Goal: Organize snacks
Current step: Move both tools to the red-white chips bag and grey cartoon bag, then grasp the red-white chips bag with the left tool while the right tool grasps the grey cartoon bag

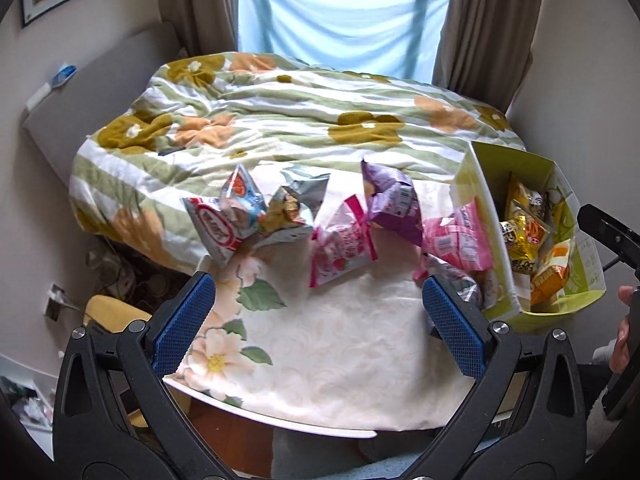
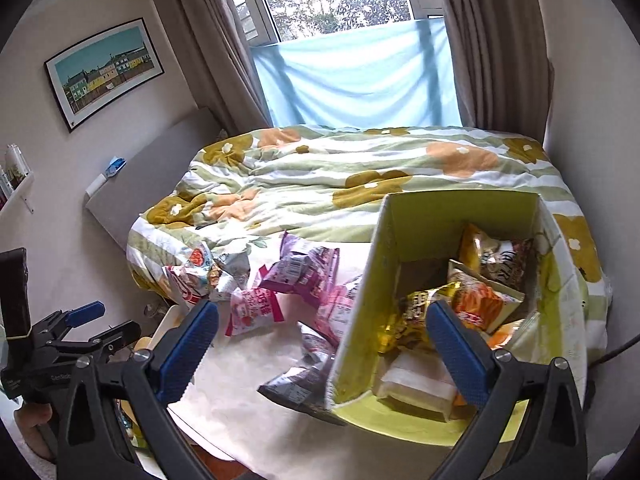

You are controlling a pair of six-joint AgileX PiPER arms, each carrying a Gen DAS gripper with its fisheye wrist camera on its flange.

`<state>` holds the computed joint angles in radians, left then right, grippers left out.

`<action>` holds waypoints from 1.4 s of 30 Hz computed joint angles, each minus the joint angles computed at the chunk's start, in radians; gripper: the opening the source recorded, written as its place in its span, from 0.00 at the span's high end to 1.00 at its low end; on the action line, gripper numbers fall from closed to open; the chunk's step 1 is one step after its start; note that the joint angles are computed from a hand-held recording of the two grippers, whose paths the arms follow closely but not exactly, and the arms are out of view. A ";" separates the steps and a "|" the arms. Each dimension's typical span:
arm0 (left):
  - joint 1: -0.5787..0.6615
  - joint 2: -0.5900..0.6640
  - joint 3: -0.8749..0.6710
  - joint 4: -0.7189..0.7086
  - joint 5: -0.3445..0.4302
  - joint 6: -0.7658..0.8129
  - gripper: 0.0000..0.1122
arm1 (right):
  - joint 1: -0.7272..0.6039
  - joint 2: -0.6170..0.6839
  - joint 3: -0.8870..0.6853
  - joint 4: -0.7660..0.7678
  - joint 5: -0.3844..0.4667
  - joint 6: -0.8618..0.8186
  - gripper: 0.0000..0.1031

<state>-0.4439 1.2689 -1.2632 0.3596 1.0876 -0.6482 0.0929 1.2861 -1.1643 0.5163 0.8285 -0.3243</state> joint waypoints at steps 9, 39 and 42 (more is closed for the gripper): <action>0.578 0.169 -0.088 -0.408 -0.101 0.678 0.09 | 0.351 0.234 -0.158 -0.285 -0.190 0.475 0.00; 0.803 0.974 -0.621 -0.840 0.096 1.180 0.30 | 0.587 1.126 -1.163 -0.585 0.197 0.922 0.05; 0.800 0.962 -0.595 -0.841 0.076 1.190 0.38 | 0.588 1.198 -1.281 -0.569 0.268 0.892 0.13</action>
